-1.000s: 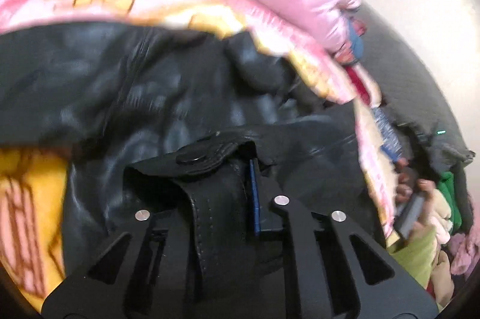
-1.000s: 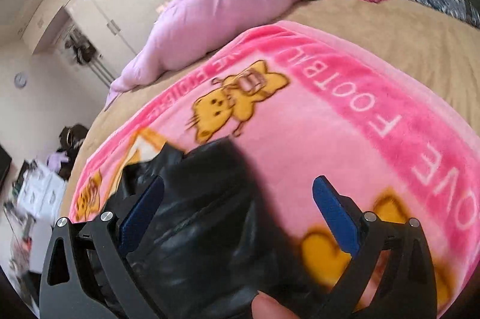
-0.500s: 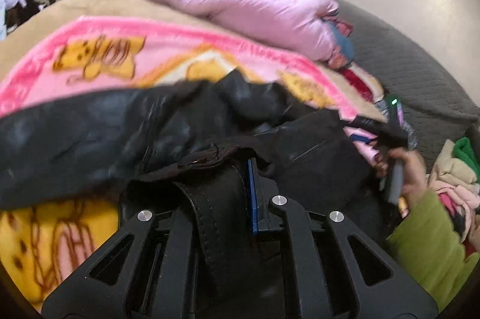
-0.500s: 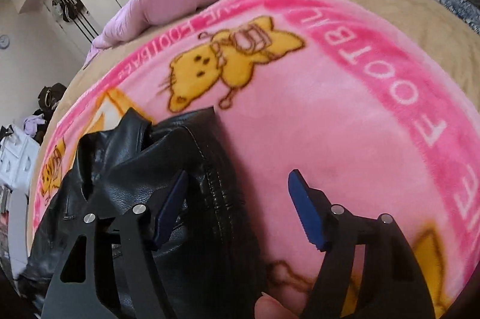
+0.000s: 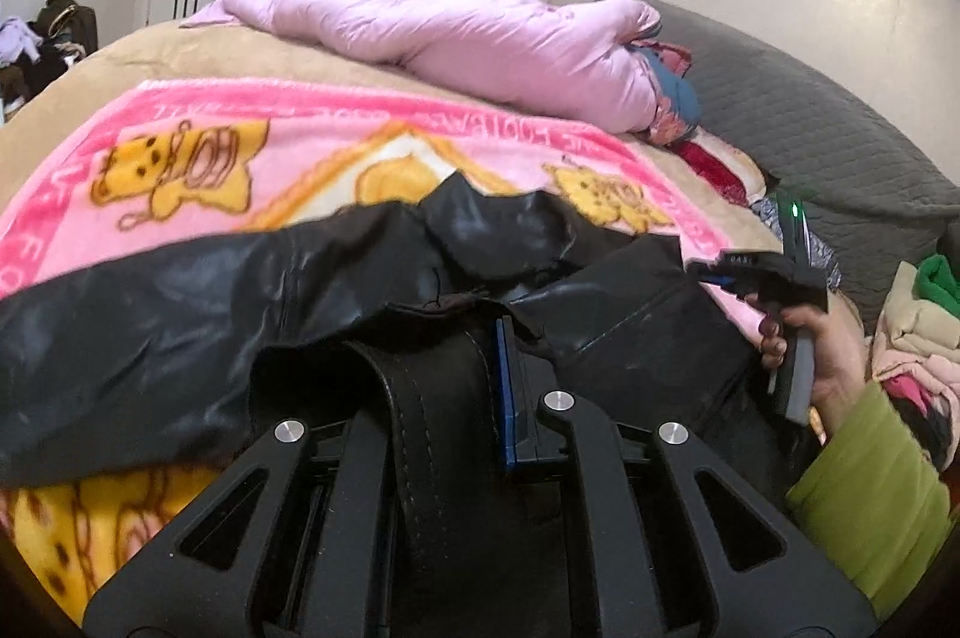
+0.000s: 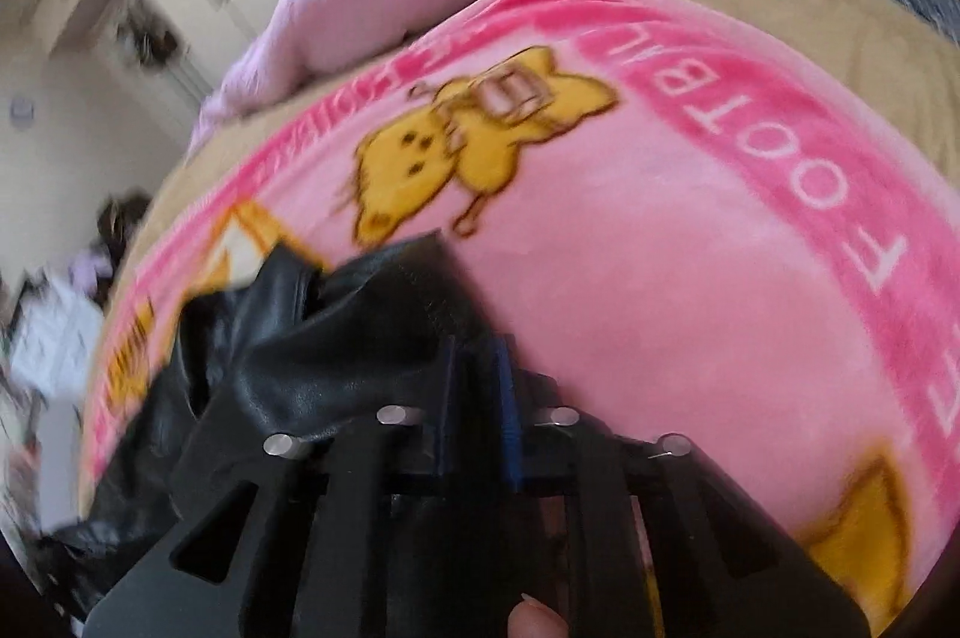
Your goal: Fold large clothes
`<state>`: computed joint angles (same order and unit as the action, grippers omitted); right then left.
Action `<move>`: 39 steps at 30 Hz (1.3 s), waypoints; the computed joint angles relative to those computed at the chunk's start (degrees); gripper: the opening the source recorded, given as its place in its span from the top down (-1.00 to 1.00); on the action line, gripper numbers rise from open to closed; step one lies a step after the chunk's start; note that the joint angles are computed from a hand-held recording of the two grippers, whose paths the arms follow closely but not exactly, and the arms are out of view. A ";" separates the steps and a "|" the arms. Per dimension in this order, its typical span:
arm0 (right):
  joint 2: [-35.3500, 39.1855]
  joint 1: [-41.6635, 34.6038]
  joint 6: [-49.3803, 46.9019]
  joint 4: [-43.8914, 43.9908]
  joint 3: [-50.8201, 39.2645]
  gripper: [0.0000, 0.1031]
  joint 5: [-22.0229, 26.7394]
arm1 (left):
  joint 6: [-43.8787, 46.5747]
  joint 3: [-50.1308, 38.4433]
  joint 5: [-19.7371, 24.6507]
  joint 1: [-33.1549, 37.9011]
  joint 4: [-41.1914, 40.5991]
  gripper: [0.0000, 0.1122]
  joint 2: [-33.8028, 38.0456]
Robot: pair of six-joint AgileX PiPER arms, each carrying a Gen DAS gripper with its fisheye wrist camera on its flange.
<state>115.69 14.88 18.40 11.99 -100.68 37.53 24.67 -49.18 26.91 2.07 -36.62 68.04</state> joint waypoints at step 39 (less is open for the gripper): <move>-11.92 9.91 -8.37 -0.79 10.75 0.03 -3.78 | 1.98 8.73 8.15 10.70 -4.17 -0.06 -12.10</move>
<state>103.77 24.79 10.03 11.20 -89.93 33.75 26.65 -40.44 35.07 12.77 -40.79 55.94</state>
